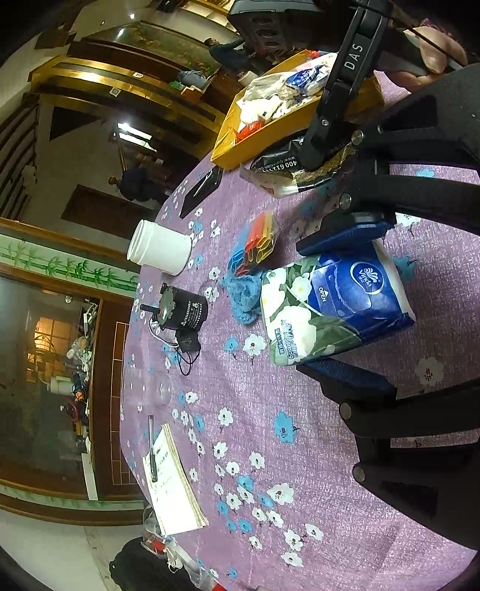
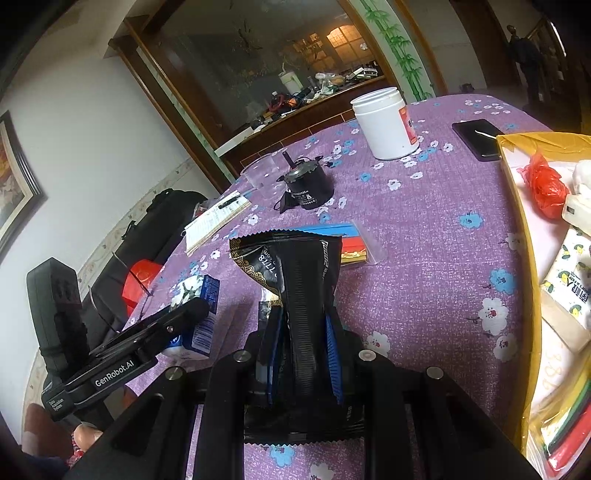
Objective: Organize soft objects
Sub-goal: 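Lift the tissue pack with left tool while right tool lifts the black bag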
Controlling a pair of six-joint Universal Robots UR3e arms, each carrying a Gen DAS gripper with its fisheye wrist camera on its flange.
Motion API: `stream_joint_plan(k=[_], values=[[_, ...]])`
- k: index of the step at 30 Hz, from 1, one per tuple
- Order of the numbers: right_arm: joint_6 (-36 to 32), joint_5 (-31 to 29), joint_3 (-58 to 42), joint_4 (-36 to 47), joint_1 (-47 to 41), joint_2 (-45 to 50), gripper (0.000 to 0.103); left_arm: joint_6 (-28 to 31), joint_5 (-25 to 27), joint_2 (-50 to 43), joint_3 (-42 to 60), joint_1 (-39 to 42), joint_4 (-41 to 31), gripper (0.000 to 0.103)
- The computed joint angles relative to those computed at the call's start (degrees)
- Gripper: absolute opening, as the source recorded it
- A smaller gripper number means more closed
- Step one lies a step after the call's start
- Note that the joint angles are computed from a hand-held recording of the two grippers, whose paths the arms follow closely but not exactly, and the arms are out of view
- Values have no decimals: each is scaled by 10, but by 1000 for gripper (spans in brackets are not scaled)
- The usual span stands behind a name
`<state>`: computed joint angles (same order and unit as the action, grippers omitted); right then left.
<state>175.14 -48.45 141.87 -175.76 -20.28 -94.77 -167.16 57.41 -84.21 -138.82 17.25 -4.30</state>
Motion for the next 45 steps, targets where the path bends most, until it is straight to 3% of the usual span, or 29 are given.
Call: stream_joint_plan(k=[34,41,45], values=[[11,14,17,-14,-10,-16,22,1,-1,-3,1,-3,-3,54],[20,25,23,-23,-23,-22,22,14,-6,20,16,-24,-57,54],[0,59,43,27,-65,-85,22,9,6,31,35,-61,-73,54]])
